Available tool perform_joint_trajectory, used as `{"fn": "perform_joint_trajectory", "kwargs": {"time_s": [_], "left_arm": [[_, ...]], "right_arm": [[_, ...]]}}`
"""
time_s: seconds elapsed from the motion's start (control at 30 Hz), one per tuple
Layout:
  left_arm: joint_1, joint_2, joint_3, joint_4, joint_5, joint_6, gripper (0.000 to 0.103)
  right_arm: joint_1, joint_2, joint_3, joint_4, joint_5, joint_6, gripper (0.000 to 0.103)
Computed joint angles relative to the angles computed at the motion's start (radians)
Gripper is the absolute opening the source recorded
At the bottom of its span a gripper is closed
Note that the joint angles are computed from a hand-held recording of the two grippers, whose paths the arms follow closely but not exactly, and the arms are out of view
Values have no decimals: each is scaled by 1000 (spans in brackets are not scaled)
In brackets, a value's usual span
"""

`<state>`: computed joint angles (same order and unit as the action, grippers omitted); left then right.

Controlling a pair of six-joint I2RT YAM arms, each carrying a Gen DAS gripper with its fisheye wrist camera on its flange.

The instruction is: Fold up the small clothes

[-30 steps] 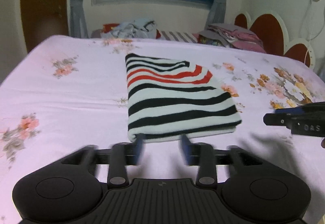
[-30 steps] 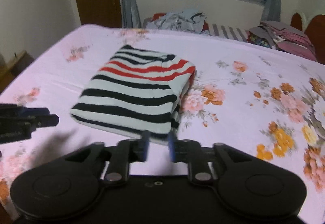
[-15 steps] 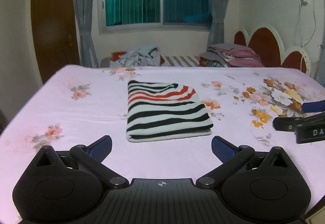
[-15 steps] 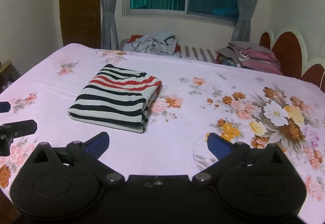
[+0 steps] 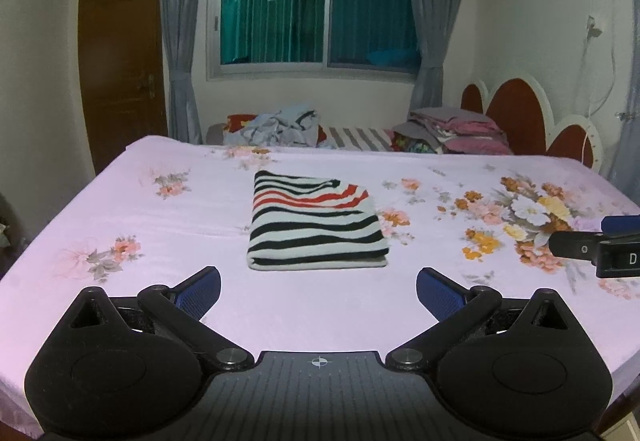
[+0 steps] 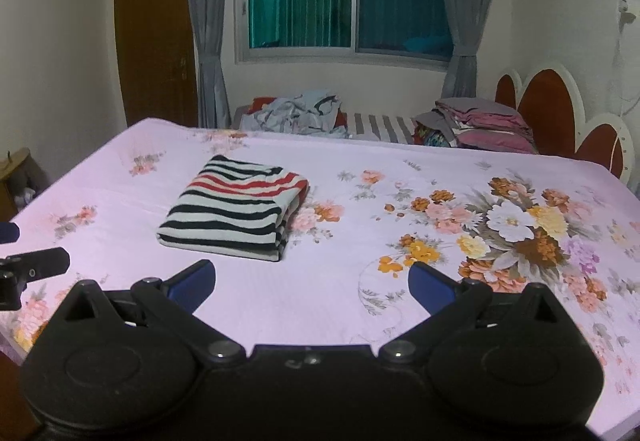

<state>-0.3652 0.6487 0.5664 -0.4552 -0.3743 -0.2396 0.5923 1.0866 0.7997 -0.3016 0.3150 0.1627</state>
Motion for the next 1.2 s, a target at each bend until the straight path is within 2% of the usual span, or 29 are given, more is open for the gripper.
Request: {"fn": "perform_joint_trajectory", "kwargs": {"time_s": [0.17, 0.47, 1.2], "left_arm": [[-113, -57, 26, -79, -102, -48, 103], [-179, -108, 57, -130, -169, -70, 103], [-79, -83, 72, -83, -90, -15, 103]], "right_arm": [[36, -63, -3, -53, 23, 26, 103], [92, -91, -9, -72, 83, 49, 103], [88, -83, 3, -59, 84, 50, 103]]}}
